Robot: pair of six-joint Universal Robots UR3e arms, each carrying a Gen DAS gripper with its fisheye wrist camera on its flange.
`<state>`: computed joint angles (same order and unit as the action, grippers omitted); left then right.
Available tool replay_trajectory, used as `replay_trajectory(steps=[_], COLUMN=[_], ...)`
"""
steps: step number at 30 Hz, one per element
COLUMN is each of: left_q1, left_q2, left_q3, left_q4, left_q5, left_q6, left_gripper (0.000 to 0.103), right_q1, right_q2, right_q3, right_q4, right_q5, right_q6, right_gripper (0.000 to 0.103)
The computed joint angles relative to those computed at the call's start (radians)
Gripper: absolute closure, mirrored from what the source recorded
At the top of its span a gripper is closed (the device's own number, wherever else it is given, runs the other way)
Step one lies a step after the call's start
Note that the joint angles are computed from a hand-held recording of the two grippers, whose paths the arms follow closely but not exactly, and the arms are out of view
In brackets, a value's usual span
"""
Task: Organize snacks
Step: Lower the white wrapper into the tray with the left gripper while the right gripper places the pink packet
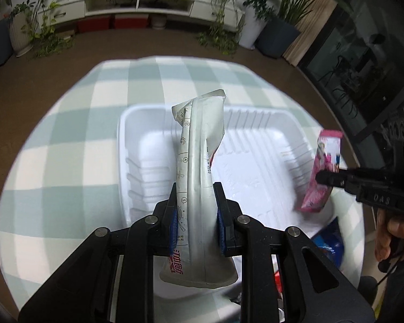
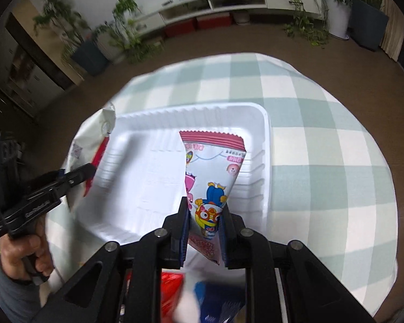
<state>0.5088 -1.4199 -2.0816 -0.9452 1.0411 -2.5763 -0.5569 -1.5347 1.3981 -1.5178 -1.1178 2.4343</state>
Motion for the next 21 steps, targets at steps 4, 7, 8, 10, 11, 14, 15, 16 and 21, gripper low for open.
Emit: replay_trajectory(steps=[4, 7, 8, 10, 11, 14, 15, 16, 21], left_q1=[-0.003, -0.011, -0.013, -0.010, -0.007, -0.008, -0.008, -0.005, -0.001], left_q2=[-0.038, -0.023, -0.014, 0.000, 0.008, 0.007, 0.002, 0.015, 0.031], left_q3=[-0.053, -0.088, -0.106, -0.124, -0.132, -0.142, -0.142, -0.144, -0.140], left_q4=[0.076, 0.107, 0.121, 0.127, 0.129, 0.139, 0.144, 0.132, 0.141], left_q5=[0.033, 0.061, 0.068, 0.069, 0.068, 0.065, 0.062, 0.059, 0.036], left_q6=[-0.008, -0.009, -0.010, -0.014, -0.012, -0.002, -0.008, -0.009, -0.025], left_gripper=[0.083, 0.083, 0.083, 0.083, 0.083, 0.081, 0.081, 0.081, 0.079], right_q1=[0.037, 0.062, 0.072, 0.086, 0.086, 0.092, 0.090, 0.089, 0.066], right_q2=[0.037, 0.046, 0.047, 0.054, 0.055, 0.050, 0.045, 0.043, 0.009], right_q3=[0.032, 0.064, 0.073, 0.094, 0.100, 0.124, 0.132, 0.136, 0.148], right_q4=[-0.092, -0.158, -0.181, -0.230, -0.240, -0.274, -0.280, -0.279, -0.254], right_q5=[-0.046, -0.073, -0.087, -0.096, -0.093, -0.099, -0.095, -0.090, -0.044], right_q6=[0.049, 0.063, 0.069, 0.081, 0.081, 0.078, 0.075, 0.074, 0.058], right_gripper=[0.082, 0.082, 0.082, 0.082, 0.081, 0.080, 0.078, 0.075, 0.056])
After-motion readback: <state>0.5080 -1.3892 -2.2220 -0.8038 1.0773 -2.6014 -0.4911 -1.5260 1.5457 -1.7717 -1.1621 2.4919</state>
